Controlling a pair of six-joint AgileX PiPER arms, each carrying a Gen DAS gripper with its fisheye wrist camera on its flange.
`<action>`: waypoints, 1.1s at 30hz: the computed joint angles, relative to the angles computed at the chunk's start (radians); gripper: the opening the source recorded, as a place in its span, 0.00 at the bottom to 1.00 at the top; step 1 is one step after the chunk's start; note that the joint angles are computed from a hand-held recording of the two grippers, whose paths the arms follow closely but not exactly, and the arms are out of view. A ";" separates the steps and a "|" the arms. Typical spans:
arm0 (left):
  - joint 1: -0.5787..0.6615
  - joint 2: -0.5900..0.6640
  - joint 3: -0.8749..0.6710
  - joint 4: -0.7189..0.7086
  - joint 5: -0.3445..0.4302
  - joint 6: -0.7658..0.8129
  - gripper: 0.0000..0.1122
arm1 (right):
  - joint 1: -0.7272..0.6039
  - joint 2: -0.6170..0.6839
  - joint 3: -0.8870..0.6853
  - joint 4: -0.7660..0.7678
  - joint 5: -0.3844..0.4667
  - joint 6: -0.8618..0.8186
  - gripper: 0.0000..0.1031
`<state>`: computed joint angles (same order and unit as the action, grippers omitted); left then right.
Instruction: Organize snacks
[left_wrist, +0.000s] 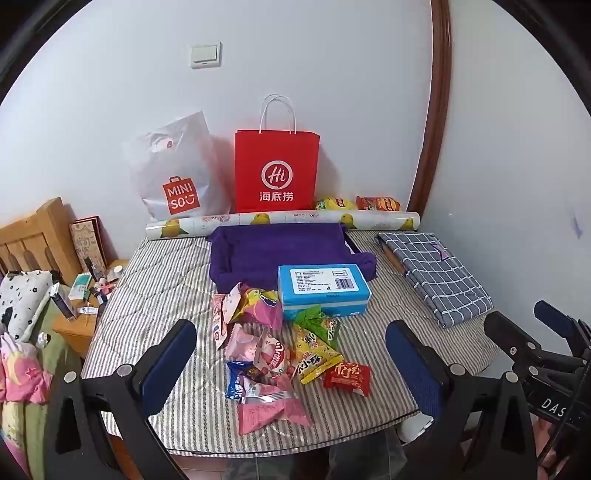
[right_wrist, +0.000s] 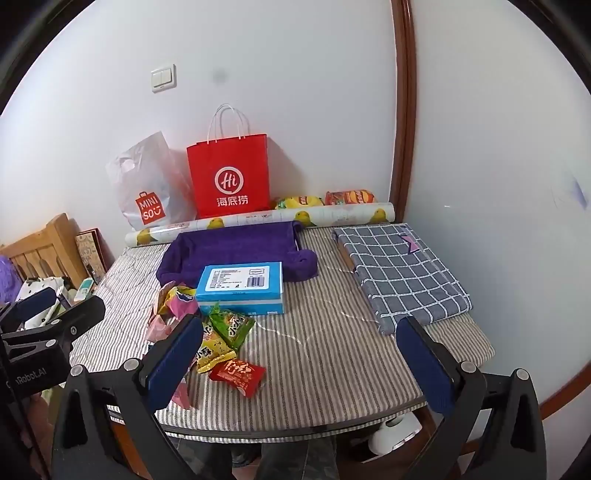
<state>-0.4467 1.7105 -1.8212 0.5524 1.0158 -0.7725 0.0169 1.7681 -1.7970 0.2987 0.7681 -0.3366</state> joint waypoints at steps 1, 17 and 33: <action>-0.003 -0.001 0.003 0.008 0.001 -0.005 0.92 | 0.001 0.000 -0.002 -0.001 0.001 0.000 1.00; -0.002 -0.024 0.034 0.025 -0.008 -0.018 0.92 | 0.012 -0.015 0.017 0.001 -0.014 -0.007 1.00; -0.006 -0.032 0.040 0.038 -0.003 -0.032 0.92 | 0.021 -0.038 0.042 0.019 -0.029 -0.022 1.00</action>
<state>-0.4523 1.6788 -1.7810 0.5899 1.0131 -0.8043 0.0382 1.7298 -1.7548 0.3176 0.7390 -0.3586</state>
